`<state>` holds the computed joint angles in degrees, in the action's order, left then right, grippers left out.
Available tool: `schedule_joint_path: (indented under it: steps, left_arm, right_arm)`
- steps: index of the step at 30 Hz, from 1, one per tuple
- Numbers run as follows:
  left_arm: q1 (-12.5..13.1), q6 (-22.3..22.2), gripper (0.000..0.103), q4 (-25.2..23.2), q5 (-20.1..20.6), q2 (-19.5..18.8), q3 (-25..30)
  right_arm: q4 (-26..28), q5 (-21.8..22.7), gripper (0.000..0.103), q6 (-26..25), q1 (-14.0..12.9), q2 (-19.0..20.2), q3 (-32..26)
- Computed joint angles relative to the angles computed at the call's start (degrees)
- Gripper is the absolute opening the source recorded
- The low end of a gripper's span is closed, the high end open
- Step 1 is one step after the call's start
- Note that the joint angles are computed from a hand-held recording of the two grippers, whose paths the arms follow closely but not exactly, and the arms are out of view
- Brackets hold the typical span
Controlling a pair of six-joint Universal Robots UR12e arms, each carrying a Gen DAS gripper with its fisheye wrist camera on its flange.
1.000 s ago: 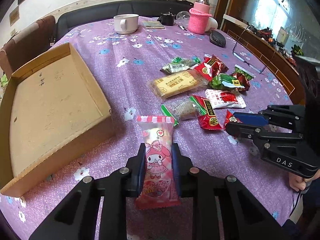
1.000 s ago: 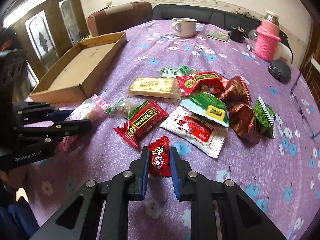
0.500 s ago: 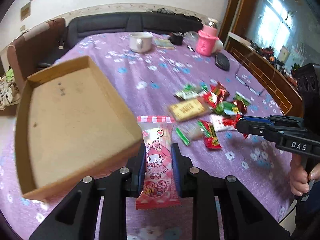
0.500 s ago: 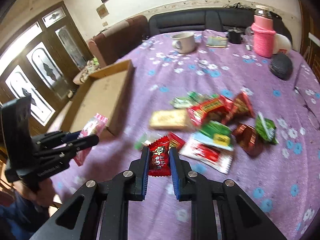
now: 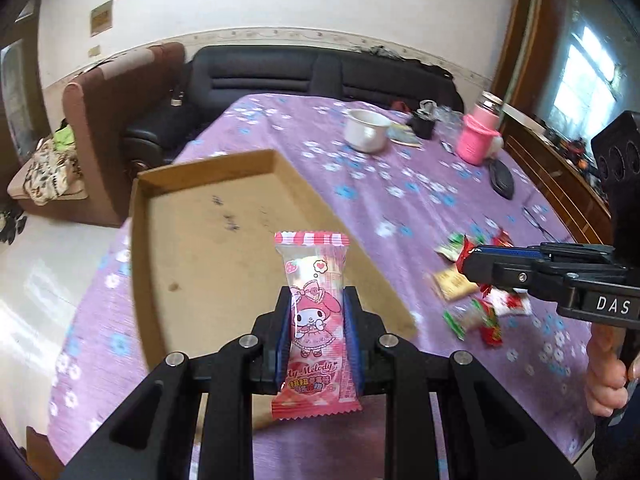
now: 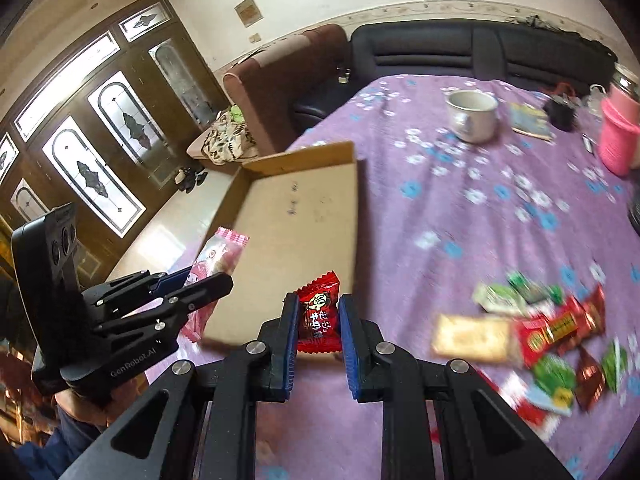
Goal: Organize snacks
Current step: 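Carry both snacks over the cardboard tray and open both grippers to drop them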
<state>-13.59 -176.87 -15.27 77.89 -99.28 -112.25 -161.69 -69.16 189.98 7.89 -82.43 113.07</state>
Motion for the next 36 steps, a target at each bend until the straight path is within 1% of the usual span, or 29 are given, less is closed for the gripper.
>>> schedule_joint_path:
  steps: [3, 8, 12, 17, 20, 24, 28, 36]
  left_arm:
    - [1.0, -0.1, 0.023, -0.9, 0.5, -0.5, 1.1]
    - [2.4, -1.1, 0.023, -3.6, 1.4, -2.4, 4.4]
    - [3.2, -2.2, 0.023, -6.2, 1.1, -4.4, 7.2]
    - [4.3, -2.8, 0.023, -10.5, -0.5, -7.7, 11.4]
    - [4.4, -3.5, 0.023, -12.4, 0.6, -9.8, 13.8]
    - [4.6, -4.2, 0.023, -14.8, 1.8, -12.1, 16.4]
    - [4.4, -4.8, 0.023, -17.1, 2.3, -13.8, 18.7]
    - [4.2, -6.0, 0.023, -19.3, 2.8, -15.7, 20.9]
  right_arm:
    - [1.1, -0.2, 0.022, 0.4, 0.6, 2.1, -2.7]
    - [4.1, 0.0, 0.022, 1.0, 1.3, 5.3, -7.4]
    - [5.9, -0.5, 0.022, 1.5, 2.1, 8.2, -11.2]
    - [7.2, -1.3, 0.022, 3.2, 2.8, 12.3, -15.8]
    - [8.2, -1.6, 0.022, 4.4, 3.0, 14.4, -18.0]
    - [9.5, -3.9, 0.022, 5.1, 3.6, 16.7, -20.3]
    - [10.0, -5.0, 0.022, 6.5, 3.6, 18.8, -22.3]
    - [12.9, -7.7, 0.022, 8.0, 3.9, 22.3, -26.7]
